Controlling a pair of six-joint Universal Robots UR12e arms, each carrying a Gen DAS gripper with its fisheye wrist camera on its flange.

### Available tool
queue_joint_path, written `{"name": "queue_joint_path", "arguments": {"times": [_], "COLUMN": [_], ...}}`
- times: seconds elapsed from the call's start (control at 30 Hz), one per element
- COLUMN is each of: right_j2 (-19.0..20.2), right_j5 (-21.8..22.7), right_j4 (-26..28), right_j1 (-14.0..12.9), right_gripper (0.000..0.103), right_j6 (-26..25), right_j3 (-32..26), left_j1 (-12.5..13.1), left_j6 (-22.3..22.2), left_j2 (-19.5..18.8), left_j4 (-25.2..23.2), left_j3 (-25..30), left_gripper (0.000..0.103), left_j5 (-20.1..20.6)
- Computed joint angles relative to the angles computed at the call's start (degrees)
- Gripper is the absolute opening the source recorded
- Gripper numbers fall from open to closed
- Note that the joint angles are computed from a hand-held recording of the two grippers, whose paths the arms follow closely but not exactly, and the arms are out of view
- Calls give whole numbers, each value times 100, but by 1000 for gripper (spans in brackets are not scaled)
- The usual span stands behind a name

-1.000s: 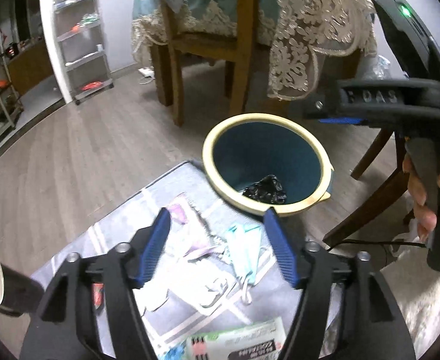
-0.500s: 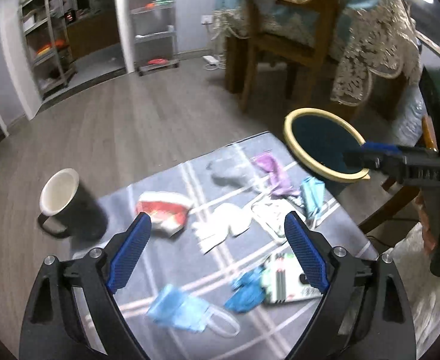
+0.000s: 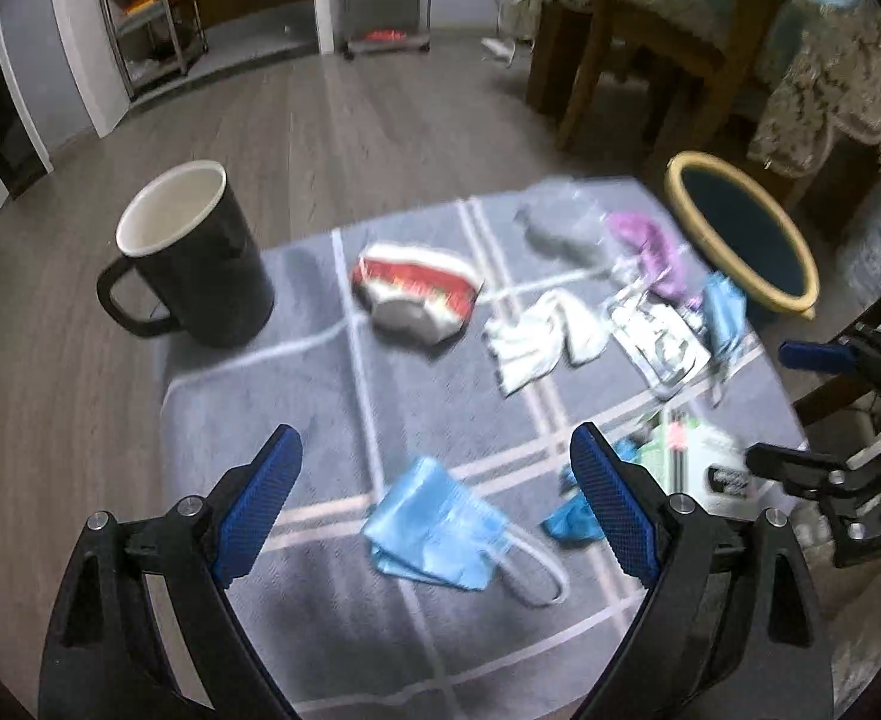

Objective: Collect trash
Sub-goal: 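Grasp the blue face mask with the left tool while the right tool grasps the medicine box, then carry the blue mask and green medicine box over the bin with both tools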

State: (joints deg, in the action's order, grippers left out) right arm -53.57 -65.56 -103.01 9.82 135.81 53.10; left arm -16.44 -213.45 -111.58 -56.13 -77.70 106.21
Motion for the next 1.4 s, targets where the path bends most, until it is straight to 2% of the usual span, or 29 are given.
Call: {"name": "queue_joint_path", "arguments": {"times": [0.17,0.33,0.43,0.5,0.67,0.77,0.9,0.93,0.97,1.0,1.07,1.2,1.3,1.4], "right_j2": [73,193,160,89,-124,-205,-258,-258,-258,-236,-179,-123,-69,-24], "right_j5": [-217,-732,-1049,-1296,-1705,-1908,-2160,-2222,-2260,-2242,-2083,-1620,-1345,-1132], "right_j4": [455,878,967,844,-49,-476,-928,-1024,-1102,-1034,-747,-429,-300,-193], "right_j1": [56,154,238,298,394,424,463,476,476,463,427,352,303,261], "right_gripper": [88,88,88,88,89,82,75,67,56,50,26,20,20,20], "right_j6": [-258,-425,-766,-990,-1317,-1376,-1420,-1405,-1372,-1295,-1142,-951,-839,-672], "right_j3": [-109,-233,-125,47,603,826,1039,1066,1081,1028,852,589,414,280], "left_j1": [102,154,167,186,206,202,206,221,224,228,237,191,148,95], "left_j6": [-122,-201,-201,-233,-280,-264,-237,-207,-192,-182,-139,5,41,52], "left_j2": [-74,-133,-170,-188,-186,-200,-219,-251,-260,-259,-249,-267,-273,-243], "left_j4": [-557,-874,-1068,-1204,-1231,-1263,-1282,-1330,-1371,-1365,-1253,-1190,-1028,-819], "left_j3": [18,44,70,77,17,22,12,46,56,44,7,50,85,78], "left_gripper": [89,89,89,89,88,87,77,74,68,61,49,23,18,17], "left_j5": [-316,-543,-610,-681,-739,-738,-781,-826,-856,-884,-990,-841,-654,-340]}}
